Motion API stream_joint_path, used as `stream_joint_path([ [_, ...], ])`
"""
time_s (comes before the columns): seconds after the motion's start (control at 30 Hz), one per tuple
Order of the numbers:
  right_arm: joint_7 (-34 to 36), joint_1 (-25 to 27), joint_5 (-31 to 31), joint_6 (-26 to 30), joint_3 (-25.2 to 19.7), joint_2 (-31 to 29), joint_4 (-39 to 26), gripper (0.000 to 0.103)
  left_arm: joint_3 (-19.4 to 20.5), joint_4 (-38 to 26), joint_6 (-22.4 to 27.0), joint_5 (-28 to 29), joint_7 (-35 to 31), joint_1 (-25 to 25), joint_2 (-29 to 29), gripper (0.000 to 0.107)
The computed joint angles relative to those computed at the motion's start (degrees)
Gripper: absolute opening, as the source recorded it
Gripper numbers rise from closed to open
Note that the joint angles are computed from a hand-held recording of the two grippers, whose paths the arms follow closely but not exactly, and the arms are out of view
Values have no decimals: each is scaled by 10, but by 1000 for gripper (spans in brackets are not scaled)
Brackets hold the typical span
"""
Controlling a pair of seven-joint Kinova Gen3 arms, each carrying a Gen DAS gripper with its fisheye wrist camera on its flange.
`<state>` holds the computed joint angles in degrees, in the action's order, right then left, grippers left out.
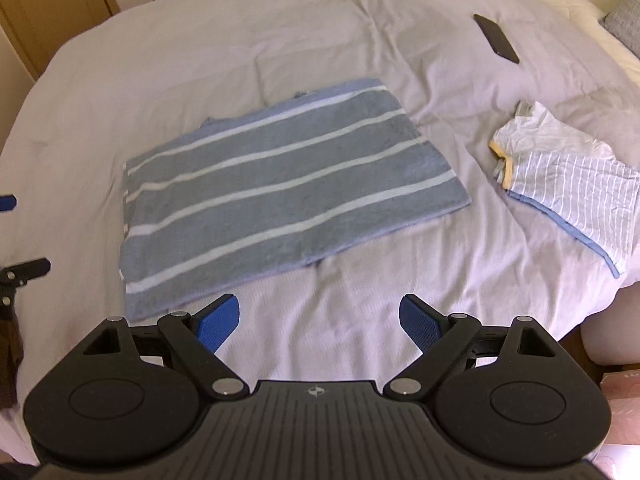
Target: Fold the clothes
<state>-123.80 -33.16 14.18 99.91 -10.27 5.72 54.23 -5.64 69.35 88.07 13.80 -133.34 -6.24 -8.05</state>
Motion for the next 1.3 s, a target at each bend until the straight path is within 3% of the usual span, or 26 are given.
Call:
stream_joint_path([
  [0.27, -2, -2, -2, -24, -7, -16, 29, 89, -9, -23, 32, -30, 17, 32, -3, 101],
  [0.47, -27, 1, -14, -30, -14, -21, 49, 89, -24, -13, 48, -15, -22, 19, -2, 101],
  [0.7, -118, -35, 4, -11, -26, -1, 31, 89, -47, -24, 66, 41, -144, -33, 31, 101],
  [0.9, -197, -88, 23, 14, -24, 36, -9, 89, -74, -49, 72, 89, -202, -69, 69, 101],
  [1.1, -200, -136, 31, 48, -7, 85, -58, 89, -68, -24, 54, 128, -295, -126, 83, 101],
  [1.3, -121, -193, 71, 51, 5, 121, -81, 87, -57, 56, -37, 125, -435, -128, 78, 101],
])
